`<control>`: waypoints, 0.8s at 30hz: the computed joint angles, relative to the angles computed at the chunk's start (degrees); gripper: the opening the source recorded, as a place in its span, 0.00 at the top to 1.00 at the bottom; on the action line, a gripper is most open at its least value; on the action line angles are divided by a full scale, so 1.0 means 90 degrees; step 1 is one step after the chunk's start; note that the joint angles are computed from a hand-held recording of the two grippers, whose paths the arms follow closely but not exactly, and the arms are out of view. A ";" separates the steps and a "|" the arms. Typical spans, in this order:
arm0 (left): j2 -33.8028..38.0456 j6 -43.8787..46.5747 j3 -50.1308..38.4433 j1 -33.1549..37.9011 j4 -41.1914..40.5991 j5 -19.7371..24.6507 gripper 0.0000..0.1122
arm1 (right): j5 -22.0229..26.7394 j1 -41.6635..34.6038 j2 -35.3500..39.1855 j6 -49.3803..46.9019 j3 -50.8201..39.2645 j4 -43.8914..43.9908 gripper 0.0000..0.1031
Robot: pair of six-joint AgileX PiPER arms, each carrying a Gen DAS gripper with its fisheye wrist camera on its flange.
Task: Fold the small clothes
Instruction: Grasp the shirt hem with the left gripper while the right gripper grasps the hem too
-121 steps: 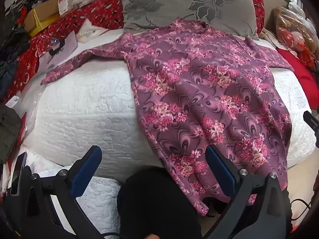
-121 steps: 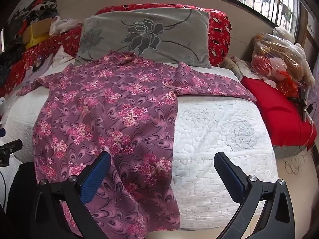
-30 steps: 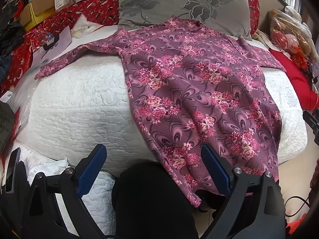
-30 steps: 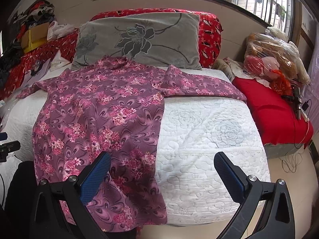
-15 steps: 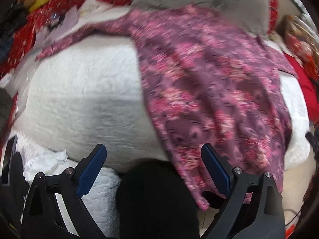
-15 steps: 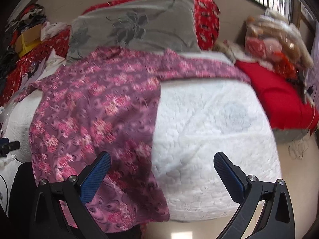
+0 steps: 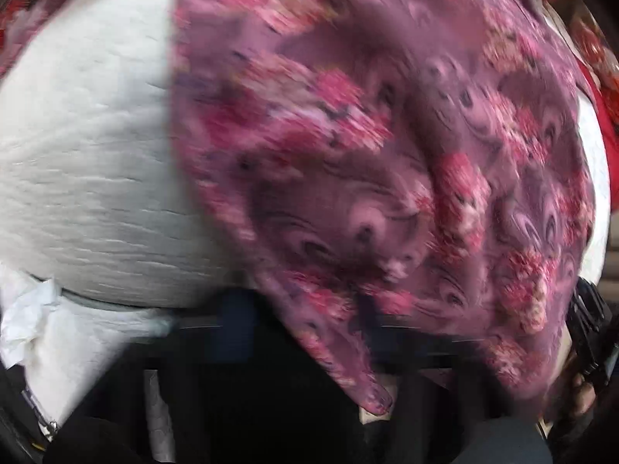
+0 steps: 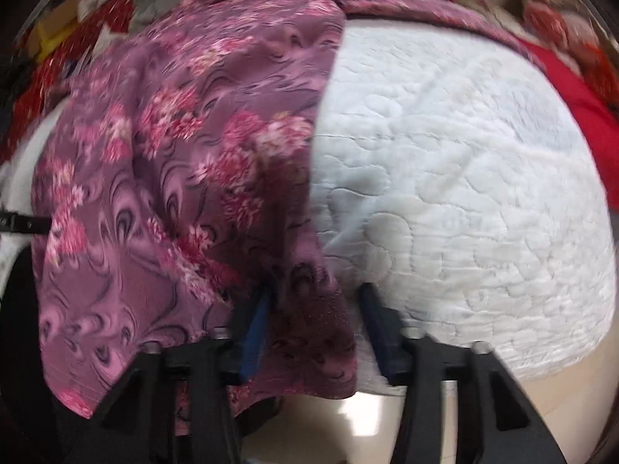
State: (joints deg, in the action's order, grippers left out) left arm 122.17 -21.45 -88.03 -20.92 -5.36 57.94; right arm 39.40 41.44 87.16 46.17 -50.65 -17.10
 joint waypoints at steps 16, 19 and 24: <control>-0.3269 0.1193 0.1635 0.1820 -0.1654 0.0174 0.98 | 0.0443 -0.2298 -0.3381 -0.3186 -0.0319 0.4317 0.97; -0.2915 0.1128 0.2104 0.1901 -0.1527 -0.0014 0.97 | 0.0188 -0.2457 -0.3186 -0.3125 0.0202 0.4481 0.97; -0.2492 0.0963 0.2794 0.2034 -0.1388 -0.0255 0.97 | -0.0111 -0.2981 -0.2427 -0.3572 0.1337 0.5186 0.97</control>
